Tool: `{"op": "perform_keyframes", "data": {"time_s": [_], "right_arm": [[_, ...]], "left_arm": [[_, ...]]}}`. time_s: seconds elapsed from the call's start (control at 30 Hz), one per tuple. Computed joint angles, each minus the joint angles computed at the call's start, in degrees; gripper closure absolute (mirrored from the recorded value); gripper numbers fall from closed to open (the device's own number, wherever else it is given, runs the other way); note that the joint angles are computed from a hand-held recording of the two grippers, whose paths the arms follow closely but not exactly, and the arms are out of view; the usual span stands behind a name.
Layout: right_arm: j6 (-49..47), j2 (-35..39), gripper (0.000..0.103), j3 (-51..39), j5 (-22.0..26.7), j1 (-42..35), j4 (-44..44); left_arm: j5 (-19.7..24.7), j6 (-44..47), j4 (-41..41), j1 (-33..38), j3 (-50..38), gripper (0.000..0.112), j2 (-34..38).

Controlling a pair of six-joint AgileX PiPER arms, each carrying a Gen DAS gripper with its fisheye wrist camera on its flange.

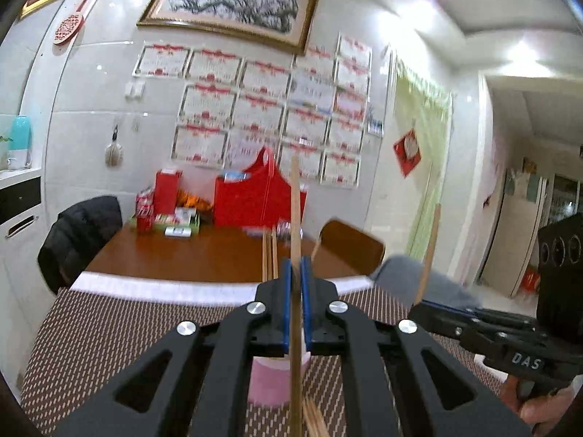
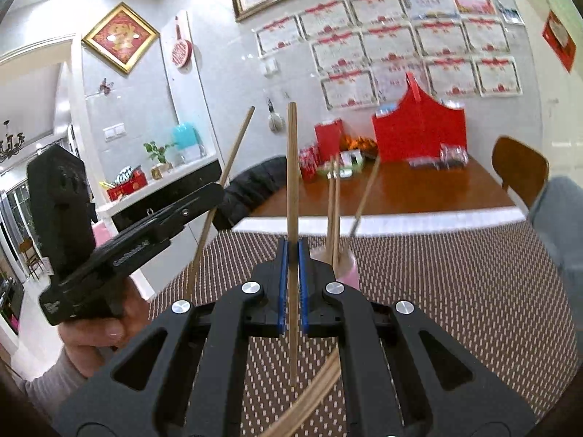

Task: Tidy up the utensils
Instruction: 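Lift both chopsticks upright and carry them over the pink cup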

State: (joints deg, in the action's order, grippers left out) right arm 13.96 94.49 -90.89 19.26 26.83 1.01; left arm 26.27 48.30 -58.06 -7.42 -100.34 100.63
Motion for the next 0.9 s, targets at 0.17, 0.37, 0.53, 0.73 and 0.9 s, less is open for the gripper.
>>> {"op": "perform_keyframes", "data": {"time_s": [0.17, 0.37, 0.53, 0.73, 0.9], "right_arm": [[-7.4, 4.8, 0.097, -10.8, 3.1, -1.7, 5.8], [-13.1, 13.0, 0.097, -25.1, 7.4, -4.2, 11.2], [-14.5, 19.1, 0.097, -35.0, 10.4, -5.9, 13.0], [-13.6, 26.4, 0.097, -44.9, 14.5, -7.2, 12.9], [-11.8, 31.9, 0.097, -53.5, 20.2, -7.3, 11.2]], "left_arm": [[-1.1, 3.0, -5.5, -0.2, -9.8, 0.107, 6.8], [-1.1, 8.1, -14.6, -1.0, -21.8, 0.107, 17.3], [-1.2, 2.5, -10.5, -2.0, -32.1, 0.107, 25.5], [-1.0, -6.8, -1.5, -2.4, -41.3, 0.107, 32.7], [-0.8, -11.0, 3.0, -2.4, -44.4, 0.107, 35.9]]}}
